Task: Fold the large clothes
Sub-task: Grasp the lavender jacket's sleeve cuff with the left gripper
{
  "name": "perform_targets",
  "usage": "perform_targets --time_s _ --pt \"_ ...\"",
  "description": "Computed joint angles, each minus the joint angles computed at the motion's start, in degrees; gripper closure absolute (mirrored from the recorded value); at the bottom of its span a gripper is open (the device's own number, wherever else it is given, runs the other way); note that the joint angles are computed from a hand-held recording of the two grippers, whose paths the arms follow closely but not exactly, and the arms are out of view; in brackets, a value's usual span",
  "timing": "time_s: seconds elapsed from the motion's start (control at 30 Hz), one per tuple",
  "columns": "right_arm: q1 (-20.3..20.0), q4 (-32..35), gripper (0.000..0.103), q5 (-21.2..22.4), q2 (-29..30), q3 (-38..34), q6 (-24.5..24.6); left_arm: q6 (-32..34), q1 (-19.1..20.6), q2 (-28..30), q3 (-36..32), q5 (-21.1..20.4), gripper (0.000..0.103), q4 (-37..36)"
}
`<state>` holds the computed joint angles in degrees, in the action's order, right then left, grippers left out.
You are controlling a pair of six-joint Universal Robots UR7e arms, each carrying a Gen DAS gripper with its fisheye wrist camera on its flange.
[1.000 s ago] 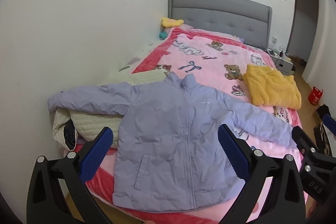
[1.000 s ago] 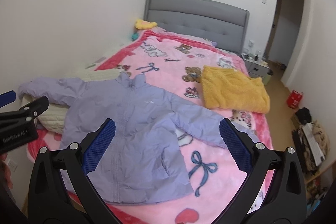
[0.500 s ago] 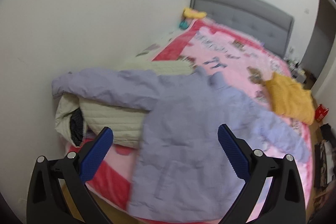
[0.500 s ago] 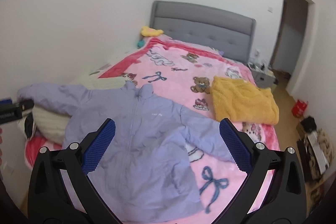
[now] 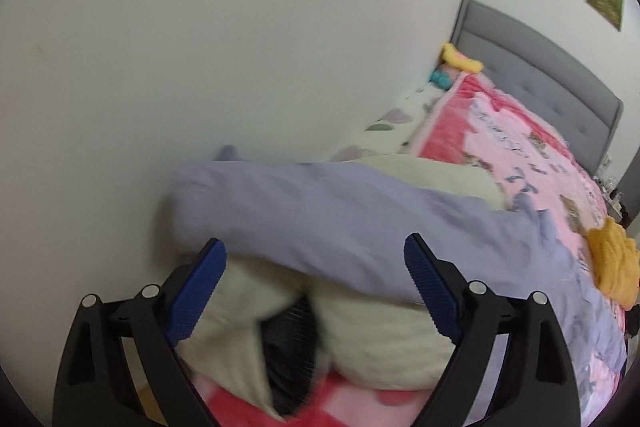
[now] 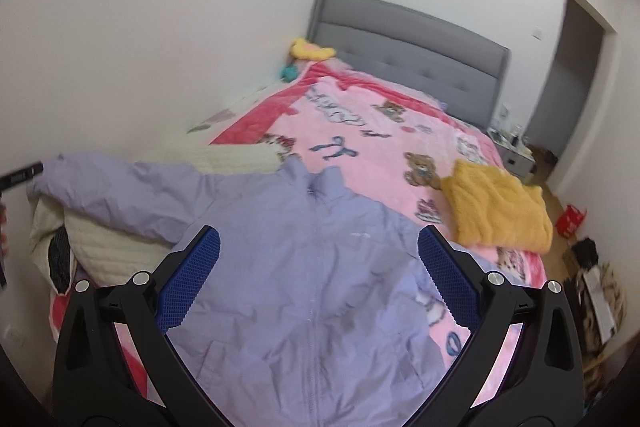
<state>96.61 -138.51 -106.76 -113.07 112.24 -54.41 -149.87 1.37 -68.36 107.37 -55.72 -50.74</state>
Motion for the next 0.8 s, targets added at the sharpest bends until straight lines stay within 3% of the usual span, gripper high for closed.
perform_targets --time_s 0.1,0.3,0.53,0.7,0.8 --pt "2.49 -0.84 0.008 -2.62 1.97 1.36 0.78 -4.17 -1.69 -6.52 6.09 -0.14 0.013 0.09" --pt "5.44 -2.05 0.008 -6.24 5.27 2.64 1.94 -17.98 -6.12 -22.94 20.1 0.28 0.012 -6.58" --pt "6.6 -3.41 0.008 -7.34 7.29 3.24 1.25 -22.03 -4.63 -27.92 24.59 1.28 0.01 -12.73" --pt "6.06 -3.17 0.008 -6.76 7.86 2.79 0.82 -30.01 -7.28 -25.5 24.27 -2.36 0.01 -9.96" --pt "5.85 -3.06 0.008 -6.06 8.07 2.58 0.02 -35.04 -9.5 -28.37 27.94 -0.73 0.008 -12.52"
